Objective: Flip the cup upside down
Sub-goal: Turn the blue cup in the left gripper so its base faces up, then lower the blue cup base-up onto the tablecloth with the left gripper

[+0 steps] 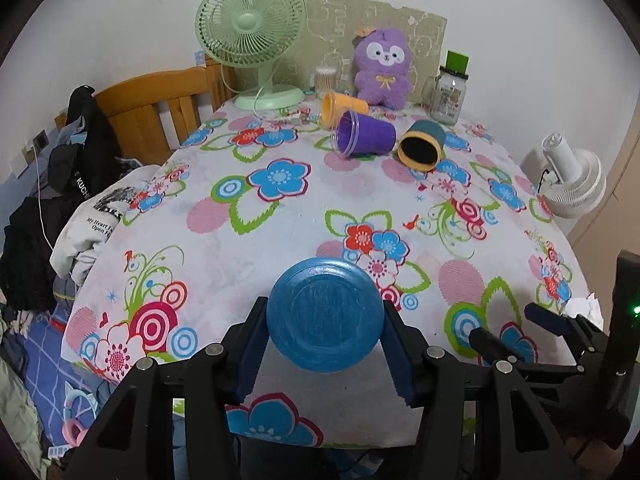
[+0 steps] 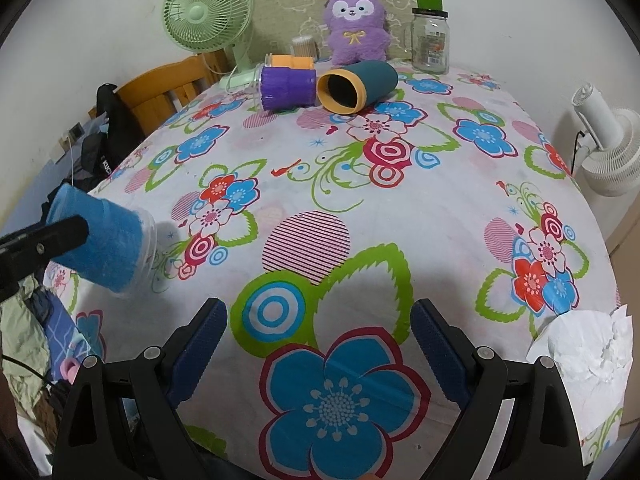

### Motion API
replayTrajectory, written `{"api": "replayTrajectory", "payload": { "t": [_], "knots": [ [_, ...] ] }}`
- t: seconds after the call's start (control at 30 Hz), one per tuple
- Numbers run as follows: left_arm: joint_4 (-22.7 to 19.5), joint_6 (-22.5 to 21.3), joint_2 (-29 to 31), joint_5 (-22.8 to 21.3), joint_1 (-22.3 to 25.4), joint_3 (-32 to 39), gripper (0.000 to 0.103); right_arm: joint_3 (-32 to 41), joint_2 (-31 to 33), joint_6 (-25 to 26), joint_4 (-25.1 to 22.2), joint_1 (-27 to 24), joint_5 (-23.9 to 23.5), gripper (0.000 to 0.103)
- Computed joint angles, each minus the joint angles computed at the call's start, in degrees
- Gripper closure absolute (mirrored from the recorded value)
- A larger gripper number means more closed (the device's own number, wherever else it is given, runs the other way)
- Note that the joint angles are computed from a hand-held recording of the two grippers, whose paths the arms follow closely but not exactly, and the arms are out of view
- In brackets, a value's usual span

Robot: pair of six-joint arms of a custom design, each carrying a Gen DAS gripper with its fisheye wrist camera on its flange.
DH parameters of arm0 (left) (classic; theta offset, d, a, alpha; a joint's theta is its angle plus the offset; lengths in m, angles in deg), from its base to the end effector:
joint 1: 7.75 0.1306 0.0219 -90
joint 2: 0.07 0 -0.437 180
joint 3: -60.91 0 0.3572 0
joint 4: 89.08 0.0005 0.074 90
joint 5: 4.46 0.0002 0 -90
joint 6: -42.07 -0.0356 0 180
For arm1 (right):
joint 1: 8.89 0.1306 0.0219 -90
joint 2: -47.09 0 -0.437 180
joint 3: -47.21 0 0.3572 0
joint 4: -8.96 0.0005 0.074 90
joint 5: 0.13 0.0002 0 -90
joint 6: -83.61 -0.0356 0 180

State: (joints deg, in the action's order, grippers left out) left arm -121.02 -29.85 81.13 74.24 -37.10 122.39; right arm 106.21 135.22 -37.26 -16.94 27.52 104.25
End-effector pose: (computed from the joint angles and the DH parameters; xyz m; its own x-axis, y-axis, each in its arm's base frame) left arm 0.3158 -0.1702 0.3564 -0.7662 0.0817 -0.6374 0.1440 0.9885 -0.0464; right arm 0.3127 0.2190 0.3045 -0.8023 0.0259 -0.5964 -0.0568 0.9912 0.1194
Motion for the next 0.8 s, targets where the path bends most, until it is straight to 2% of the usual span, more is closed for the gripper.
{"api": "replayTrajectory", "payload": {
  "t": [0.4,0.8],
  "knots": [
    [0.77,-1.21,-1.26,0.48,1.63,1.47,0.048,1.16,0.57,0.63,0.05,0.33,0.77,0.008],
    [0.43,-1.89,-0.34,0.10,1.94,4.17,0.048,5.85,0.09,4.35,1.05,0.74,4.85,0.008]
  ]
}}
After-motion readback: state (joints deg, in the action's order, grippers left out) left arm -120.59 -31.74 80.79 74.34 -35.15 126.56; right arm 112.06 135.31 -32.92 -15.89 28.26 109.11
